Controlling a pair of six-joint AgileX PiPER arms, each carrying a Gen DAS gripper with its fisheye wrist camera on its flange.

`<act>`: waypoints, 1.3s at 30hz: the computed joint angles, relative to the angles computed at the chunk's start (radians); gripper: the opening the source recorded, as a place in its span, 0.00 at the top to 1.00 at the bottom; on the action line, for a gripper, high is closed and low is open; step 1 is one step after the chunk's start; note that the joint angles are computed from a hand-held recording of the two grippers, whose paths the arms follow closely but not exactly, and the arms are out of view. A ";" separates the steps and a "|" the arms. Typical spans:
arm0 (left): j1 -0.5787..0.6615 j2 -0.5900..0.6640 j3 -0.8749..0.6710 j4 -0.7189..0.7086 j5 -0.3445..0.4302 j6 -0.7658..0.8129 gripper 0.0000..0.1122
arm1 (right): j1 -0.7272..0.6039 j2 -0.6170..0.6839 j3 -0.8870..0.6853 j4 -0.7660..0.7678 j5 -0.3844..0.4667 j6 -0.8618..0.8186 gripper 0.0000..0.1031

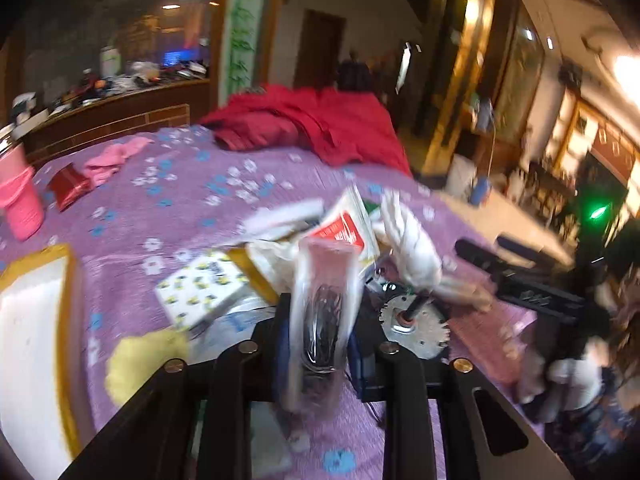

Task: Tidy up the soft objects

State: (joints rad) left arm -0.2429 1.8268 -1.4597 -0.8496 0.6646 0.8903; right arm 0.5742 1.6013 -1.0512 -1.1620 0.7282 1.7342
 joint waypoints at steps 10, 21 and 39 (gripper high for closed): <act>0.417 -0.257 0.204 -0.275 0.209 0.263 0.79 | -0.052 -0.006 -0.045 0.160 -0.118 -0.164 0.14; 0.664 -0.227 0.218 -0.320 0.270 0.311 0.79 | -0.161 0.195 -0.351 0.738 -0.086 -0.863 0.74; 0.622 0.079 -0.180 -0.122 0.294 0.006 0.79 | 0.001 0.404 -0.937 1.586 -0.046 -1.389 0.75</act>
